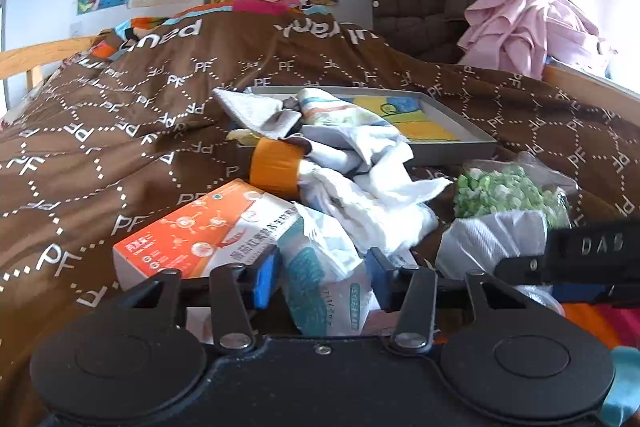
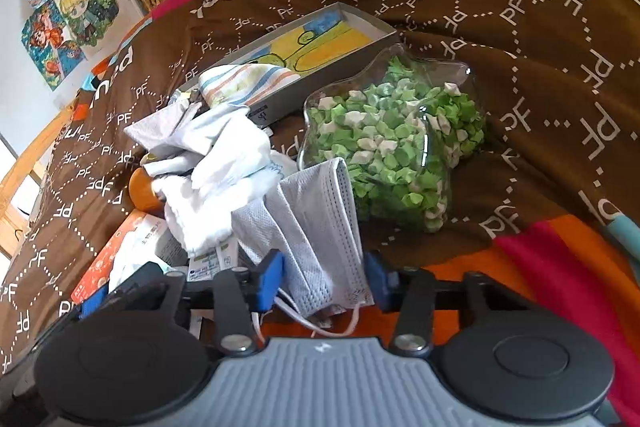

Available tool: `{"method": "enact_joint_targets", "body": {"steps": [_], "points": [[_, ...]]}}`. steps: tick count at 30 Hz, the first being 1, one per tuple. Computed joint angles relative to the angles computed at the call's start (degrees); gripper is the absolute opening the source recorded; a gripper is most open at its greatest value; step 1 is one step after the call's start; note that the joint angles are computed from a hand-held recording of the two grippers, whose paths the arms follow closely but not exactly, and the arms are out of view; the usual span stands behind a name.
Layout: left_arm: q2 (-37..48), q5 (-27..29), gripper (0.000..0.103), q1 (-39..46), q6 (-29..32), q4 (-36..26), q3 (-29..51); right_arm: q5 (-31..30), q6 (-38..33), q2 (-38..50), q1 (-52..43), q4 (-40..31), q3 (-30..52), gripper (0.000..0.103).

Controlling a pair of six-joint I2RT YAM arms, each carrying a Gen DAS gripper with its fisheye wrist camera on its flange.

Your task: Organize soft objects

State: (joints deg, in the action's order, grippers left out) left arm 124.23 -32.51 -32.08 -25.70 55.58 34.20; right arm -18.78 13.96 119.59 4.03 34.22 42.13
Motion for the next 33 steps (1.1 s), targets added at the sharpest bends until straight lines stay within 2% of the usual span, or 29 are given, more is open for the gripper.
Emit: {"method": "enact_joint_targets", "body": {"steps": [5,6,8,11,14,21,28,33], "points": [[-0.9,0.4,0.04,0.6,-2.3,0.0,-0.9,0.3,-0.7,-0.2,0.4,0.2,-0.4,0.04],[-1.0,0.6,0.036,0.5,-2.2,-0.2,-1.0,0.2,-0.7,-0.2,0.4,0.2,-0.4,0.039],[-1.0,0.4,0.035,0.1,-1.6,-0.7,-0.8,0.0,-0.8,-0.2,0.5,0.2,-0.4,0.036],[-1.0,-0.6,0.035,-0.6,0.2,-1.7,-0.2,-0.5,-1.1,-0.4,0.4,0.6,-0.8,0.027],[-1.4,-0.4,0.035,-0.5,-0.3,-2.5,-0.3,0.2,-1.7,-0.9,0.7,1.4,-1.6,0.02],[-2.0,-2.3,0.033,-1.7,1.0,-4.4,0.2,2.3,-3.7,-1.9,1.8,3.0,-3.0,0.012],[-2.2,-3.8,0.024,-2.6,2.5,-3.6,-0.2,3.1,-4.7,-2.5,2.1,5.5,-4.3,0.008],[-3.0,-6.8,0.02,-3.9,3.5,-6.3,0.5,2.2,-5.3,-3.5,2.3,11.9,-7.3,0.007]]}}
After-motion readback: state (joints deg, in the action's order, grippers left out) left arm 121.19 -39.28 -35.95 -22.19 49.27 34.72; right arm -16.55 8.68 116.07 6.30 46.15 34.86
